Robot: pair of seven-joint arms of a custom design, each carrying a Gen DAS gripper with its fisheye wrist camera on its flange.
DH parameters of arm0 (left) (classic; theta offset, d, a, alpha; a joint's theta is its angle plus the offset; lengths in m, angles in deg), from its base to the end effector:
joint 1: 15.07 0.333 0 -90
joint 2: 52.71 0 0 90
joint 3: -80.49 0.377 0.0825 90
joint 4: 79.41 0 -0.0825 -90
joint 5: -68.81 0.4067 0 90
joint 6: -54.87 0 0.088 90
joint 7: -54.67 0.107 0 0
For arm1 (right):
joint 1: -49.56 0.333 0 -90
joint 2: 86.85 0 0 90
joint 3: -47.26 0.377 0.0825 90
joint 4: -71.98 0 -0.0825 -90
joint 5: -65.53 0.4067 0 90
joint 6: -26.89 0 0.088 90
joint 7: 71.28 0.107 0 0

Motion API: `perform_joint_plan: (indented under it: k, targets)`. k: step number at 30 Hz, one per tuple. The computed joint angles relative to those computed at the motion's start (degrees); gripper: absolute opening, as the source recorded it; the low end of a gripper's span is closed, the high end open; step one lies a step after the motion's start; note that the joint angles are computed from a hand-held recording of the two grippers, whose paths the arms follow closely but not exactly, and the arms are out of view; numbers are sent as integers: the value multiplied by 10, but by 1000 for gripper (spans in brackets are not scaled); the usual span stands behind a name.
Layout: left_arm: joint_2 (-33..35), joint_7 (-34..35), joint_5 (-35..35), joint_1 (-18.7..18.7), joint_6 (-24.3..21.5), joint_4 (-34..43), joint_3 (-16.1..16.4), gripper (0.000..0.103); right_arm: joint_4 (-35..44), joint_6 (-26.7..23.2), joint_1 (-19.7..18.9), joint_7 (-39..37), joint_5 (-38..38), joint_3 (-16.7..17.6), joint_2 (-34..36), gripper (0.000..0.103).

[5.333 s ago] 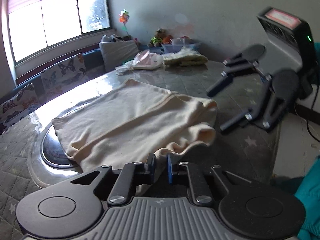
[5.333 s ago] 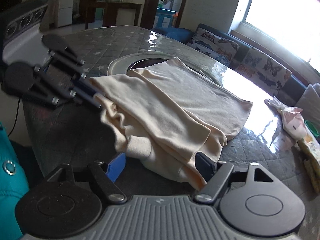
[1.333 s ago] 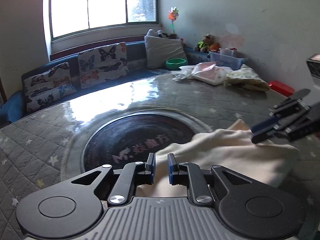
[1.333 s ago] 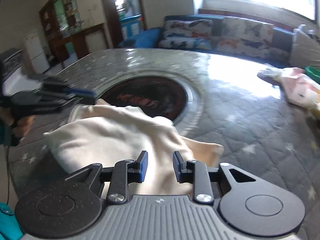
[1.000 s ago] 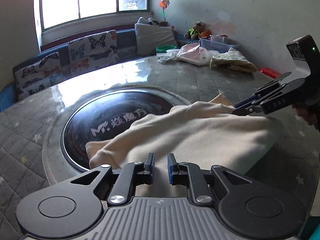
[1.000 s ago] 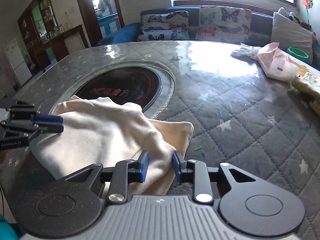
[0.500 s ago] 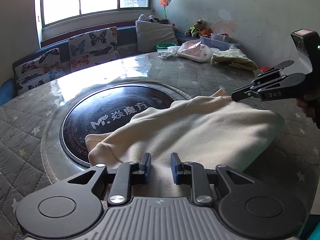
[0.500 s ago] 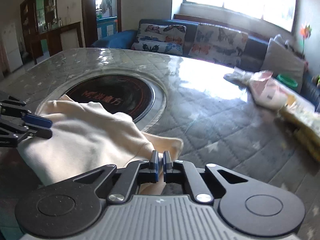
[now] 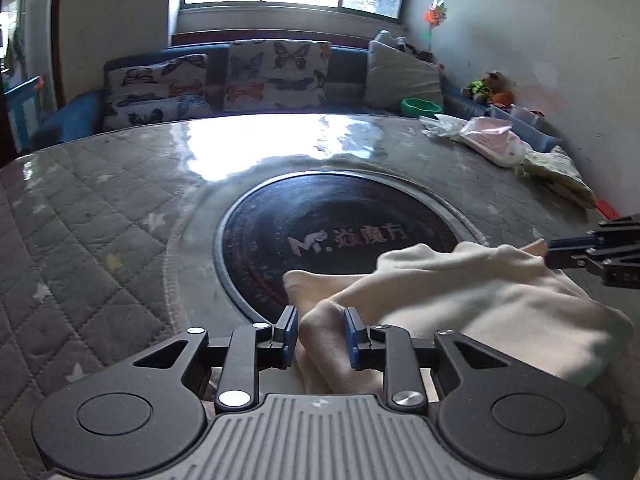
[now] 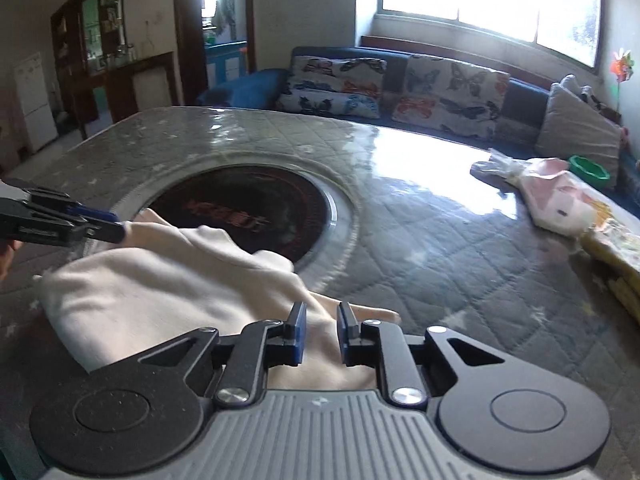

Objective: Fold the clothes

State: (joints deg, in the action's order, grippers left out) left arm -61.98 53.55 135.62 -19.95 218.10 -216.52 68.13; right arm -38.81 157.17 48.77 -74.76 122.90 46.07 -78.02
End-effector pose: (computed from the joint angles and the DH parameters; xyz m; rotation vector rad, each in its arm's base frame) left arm 0.4687 -0.2003 0.4686 -1.9260 1.5111 -0.7840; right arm 0.6460 -0.0008 0.4846 -2.2330 0.6698 -0.2556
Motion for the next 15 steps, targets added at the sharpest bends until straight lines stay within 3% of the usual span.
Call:
perform_joint_plan:
  k: [2, 4, 10, 15]
  targets:
    - [3, 1, 18, 0, -13, 7, -6, 10, 5, -10, 4, 13, -6, 3, 5, 17]
    - [5, 2, 36, -3, -29, 15, -10, 7, 5, -10, 8, 18, -8, 6, 8, 18]
    - [9, 21, 89, -19, -100, 31, -17, 6, -4, 21, 20, 12, -10, 13, 18, 24]
    - [21, 37, 88, -28, -100, 38, -8, 10, -3, 28, 18, 1, 6, 15, 16, 24]
